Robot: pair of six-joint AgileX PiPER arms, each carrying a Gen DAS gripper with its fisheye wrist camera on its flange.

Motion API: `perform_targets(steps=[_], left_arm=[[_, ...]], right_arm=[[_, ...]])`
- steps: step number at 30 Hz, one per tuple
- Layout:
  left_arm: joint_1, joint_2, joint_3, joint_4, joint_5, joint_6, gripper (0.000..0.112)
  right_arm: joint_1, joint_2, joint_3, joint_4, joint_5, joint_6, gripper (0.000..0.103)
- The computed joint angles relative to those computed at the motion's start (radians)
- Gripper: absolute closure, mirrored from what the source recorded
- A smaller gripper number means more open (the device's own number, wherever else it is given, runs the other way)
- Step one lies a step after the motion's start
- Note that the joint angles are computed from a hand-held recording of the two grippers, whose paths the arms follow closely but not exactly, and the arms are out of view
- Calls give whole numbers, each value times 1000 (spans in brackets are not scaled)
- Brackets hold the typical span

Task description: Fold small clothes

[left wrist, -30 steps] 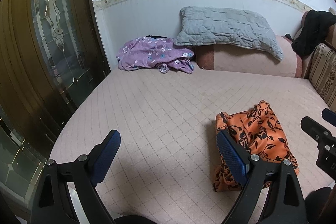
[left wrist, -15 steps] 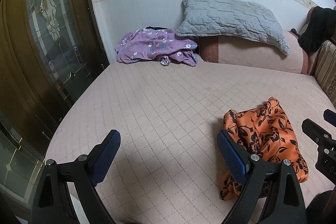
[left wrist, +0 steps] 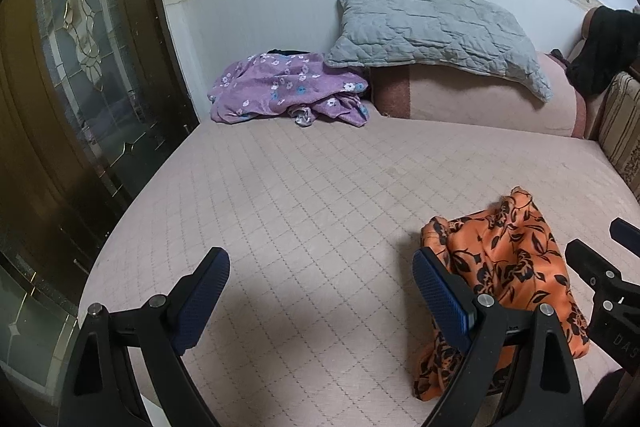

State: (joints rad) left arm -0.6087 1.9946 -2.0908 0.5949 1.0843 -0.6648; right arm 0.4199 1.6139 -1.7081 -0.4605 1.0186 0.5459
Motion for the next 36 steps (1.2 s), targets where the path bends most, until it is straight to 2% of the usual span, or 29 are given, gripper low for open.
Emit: perform_targets(steps=[12,18,32,35,36], left_arm=[[-60,-70,63,65,6,-48,19],[-70,-61,49,73,17,-49,19],[-34,27,-57,8,11,18,19],[21,41,-64,-87,-40,49,19],[39,59,-87,-104,-32,50,19]], right_arm=[[13,-89,57,-24,2,37,26],[14,-105,66,-26,-1,42,26],[-29,-38,29,17,-16,-4,26],[-65,-32,44,45,-53,-42,26],[-84,-34,61,46,-73,-50,26]])
